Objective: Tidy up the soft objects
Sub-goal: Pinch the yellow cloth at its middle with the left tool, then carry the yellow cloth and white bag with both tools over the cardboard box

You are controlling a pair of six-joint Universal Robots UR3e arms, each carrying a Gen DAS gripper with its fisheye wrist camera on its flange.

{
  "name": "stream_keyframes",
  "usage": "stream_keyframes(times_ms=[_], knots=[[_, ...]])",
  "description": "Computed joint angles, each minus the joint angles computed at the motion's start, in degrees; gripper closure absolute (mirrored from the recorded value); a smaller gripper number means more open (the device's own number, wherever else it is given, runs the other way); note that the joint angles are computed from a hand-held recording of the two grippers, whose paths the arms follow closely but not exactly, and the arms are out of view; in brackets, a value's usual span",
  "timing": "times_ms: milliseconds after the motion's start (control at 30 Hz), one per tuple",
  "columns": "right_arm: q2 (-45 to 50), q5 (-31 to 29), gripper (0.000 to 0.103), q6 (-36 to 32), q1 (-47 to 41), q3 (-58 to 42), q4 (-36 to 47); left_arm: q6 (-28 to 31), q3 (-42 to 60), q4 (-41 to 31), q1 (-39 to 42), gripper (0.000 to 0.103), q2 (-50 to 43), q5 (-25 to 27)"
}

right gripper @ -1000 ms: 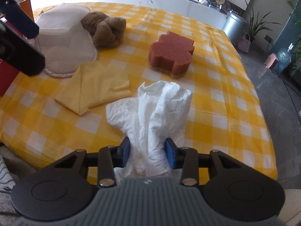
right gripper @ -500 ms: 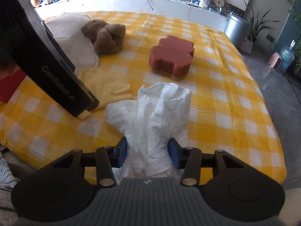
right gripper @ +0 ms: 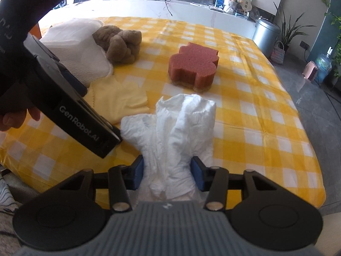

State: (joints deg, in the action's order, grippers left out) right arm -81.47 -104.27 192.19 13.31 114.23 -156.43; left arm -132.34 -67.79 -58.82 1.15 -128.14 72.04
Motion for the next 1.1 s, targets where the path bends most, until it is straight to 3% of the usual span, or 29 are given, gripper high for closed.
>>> stream_keyframes(times_ms=[100, 133, 167, 200, 233, 267, 433, 700, 933, 1100], knots=[[0.11, -0.23, 0.054, 0.16, 0.14, -0.05, -0.09, 0.95, -2.49, 1.59, 0.67, 0.0, 1.46, -1.29], [0.22, -0.32, 0.054, 0.16, 0.19, -0.01, -0.32, 1.27, -1.91, 0.69, 0.84, 0.005, 1.57, -1.42], [0.29, -0.37, 0.054, 0.13, 0.2, 0.21, -0.77, 1.17, -1.28, -0.02, 0.99, 0.025, 1.74, -1.53], [0.31, -0.42, 0.054, 0.17, 0.23, 0.45, -1.18, 1.16, -0.53, -0.78, 1.08, 0.052, 1.82, -1.46], [0.26, -0.49, 0.054, 0.25, 0.29, 0.58, -1.36, 0.96, 0.71, -1.57, 0.95, 0.068, 1.54, -1.15], [0.32, -0.59, 0.054, 0.35, 0.35, 0.62, -1.5, 0.72, 1.39, -0.71, 0.45, 0.095, 1.08, -0.03], [0.58, -1.11, 0.054, 0.71, 0.7, 0.06, -0.92, 0.65, 10.09, -6.57, -1.5, 0.097, -2.74, 3.6], [1.12, -2.22, 0.061, -0.62, 1.62, -3.35, 4.14, 11.01, 5.57, -11.88, 2.47, 0.097, 5.21, -3.97], [0.71, -2.6, 0.069, 1.83, 1.41, -6.2, 8.97, 14.76, 13.0, -28.83, 11.76, 0.097, 10.58, -16.76], [-0.16, -5.34, 0.071, 5.81, 3.66, -10.34, 13.34, 15.53, 27.29, -43.35, 21.45, 0.097, 8.64, -26.8]])
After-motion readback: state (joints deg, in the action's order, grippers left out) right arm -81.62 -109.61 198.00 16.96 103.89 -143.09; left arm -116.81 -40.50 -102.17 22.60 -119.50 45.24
